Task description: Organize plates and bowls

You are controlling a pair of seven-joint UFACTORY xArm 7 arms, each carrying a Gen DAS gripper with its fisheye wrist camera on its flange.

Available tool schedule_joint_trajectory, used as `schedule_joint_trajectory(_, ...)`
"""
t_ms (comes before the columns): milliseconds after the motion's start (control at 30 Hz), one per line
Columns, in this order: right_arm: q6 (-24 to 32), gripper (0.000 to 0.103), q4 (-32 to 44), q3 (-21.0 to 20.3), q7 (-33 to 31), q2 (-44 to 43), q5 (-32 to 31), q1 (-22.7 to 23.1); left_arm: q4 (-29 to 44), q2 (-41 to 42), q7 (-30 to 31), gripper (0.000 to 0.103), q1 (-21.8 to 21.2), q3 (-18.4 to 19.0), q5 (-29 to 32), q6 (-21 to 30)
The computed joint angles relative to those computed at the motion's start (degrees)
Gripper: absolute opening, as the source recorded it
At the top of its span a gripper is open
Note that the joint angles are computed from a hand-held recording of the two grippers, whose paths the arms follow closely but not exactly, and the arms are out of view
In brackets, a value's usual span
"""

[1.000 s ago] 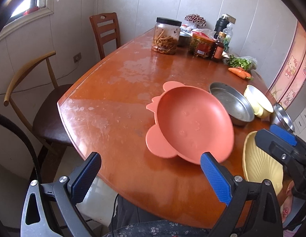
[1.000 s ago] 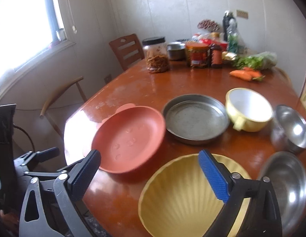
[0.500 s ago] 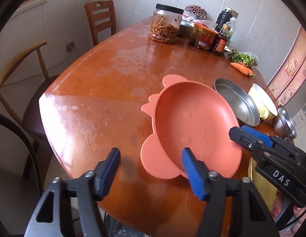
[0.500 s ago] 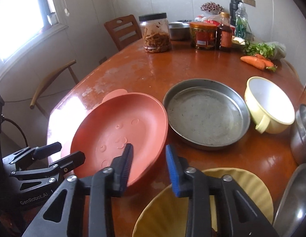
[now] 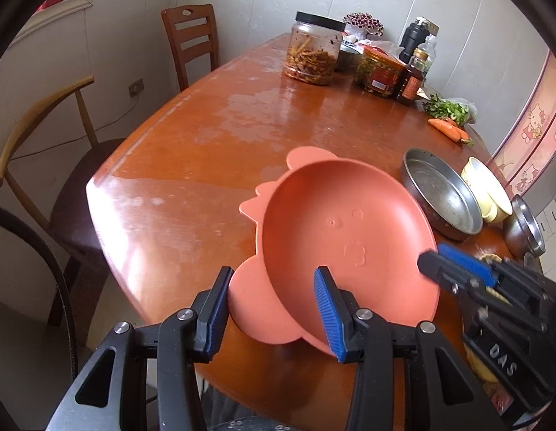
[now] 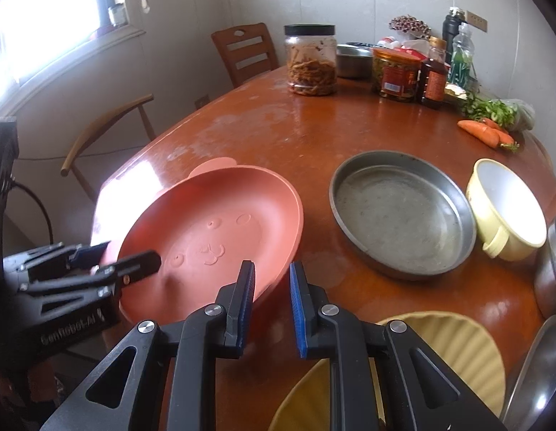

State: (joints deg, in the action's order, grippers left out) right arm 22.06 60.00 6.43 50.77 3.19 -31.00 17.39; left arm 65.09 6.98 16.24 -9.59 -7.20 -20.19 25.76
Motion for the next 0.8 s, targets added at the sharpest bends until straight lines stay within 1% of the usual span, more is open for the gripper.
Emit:
schedule_joint_trajectory(67,-0.11,0.02,-0.25,0.4,0.02,-0.06,0.18,0.41,0.03,0.04,-1.15,0.046,-0.07,0.5,1.9,-0.14)
schedule_joint_trajectory(100,-0.14,0.02,-0.4,0.61,-0.1,-0.11,0.55,0.63,0.25,0.22,-0.76,0.046,0.19,0.5,1.65,0.09)
schedule_joint_trajectory(267,0.56,0.022,-1.16,1.32,2.98,-1.17,-1.24,1.72,0.66,0.97,-1.81,0.046,0.31,0.82,3.82,-0.48)
schedule_joint_trajectory(367,0.41,0.023,-1.68,1.59,4.05,-1.67,-1.6,1.72,1.12,1.38,-1.28,0.046,0.63,0.5,3.45,-0.62)
schedule_joint_trajectory(700,-1.29,0.025,-3.15,2.14,2.21,-2.59,2.18,1.02,2.11,2.03,-1.84,0.046,0.76,0.3,4.17,0.18)
schedule_joint_trajectory(800,-1.05,0.025,-2.99,2.31,3.05,-2.52,0.73,1.09,2.09,2.05,-2.38,0.048,0.55,0.43,4.98,-0.19)
